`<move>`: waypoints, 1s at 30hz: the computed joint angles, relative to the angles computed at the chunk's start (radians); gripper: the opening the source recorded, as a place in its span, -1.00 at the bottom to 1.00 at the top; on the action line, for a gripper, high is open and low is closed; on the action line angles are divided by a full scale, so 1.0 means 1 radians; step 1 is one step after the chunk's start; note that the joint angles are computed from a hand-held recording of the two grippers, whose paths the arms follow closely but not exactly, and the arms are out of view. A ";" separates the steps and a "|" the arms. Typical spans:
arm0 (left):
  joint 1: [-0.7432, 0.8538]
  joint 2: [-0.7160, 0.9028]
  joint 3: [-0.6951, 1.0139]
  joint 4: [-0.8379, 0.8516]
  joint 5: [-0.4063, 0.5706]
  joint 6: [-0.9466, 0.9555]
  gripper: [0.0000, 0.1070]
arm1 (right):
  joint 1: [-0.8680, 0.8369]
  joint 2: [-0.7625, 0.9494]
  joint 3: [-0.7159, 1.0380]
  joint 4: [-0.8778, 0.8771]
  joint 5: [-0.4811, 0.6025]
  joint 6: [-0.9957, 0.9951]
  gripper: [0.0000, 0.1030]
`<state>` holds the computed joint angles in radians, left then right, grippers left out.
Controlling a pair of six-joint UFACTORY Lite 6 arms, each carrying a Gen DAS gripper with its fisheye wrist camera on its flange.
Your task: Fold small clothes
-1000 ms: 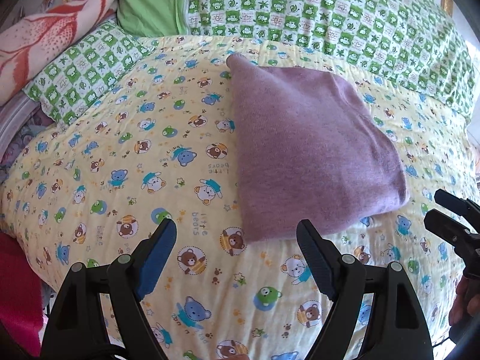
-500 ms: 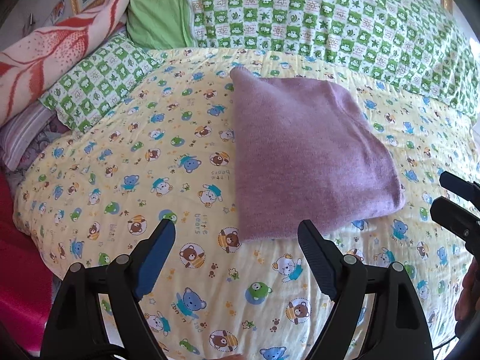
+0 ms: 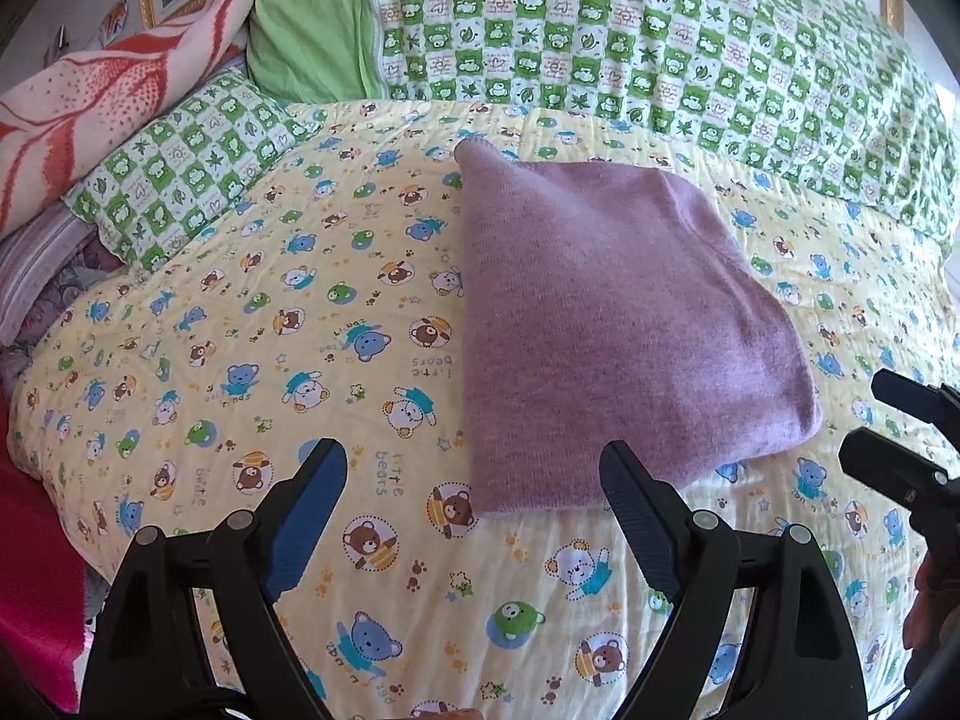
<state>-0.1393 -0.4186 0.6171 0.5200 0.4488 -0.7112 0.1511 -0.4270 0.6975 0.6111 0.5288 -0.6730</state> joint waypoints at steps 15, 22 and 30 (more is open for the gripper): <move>0.087 0.128 0.025 -0.066 -0.122 0.108 0.63 | 0.112 0.100 0.001 -0.130 -0.165 0.175 0.93; 0.086 0.151 0.049 -0.062 -0.126 0.105 0.65 | 0.119 0.156 0.036 -0.133 -0.178 0.176 0.93; 0.079 0.165 0.064 -0.045 -0.120 0.078 0.66 | 0.104 0.192 0.061 -0.098 -0.179 0.147 0.93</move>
<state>-0.0600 -0.2532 0.6813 0.4755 0.3290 -0.6333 0.2552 -0.2355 0.7583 0.5133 0.3500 -0.5257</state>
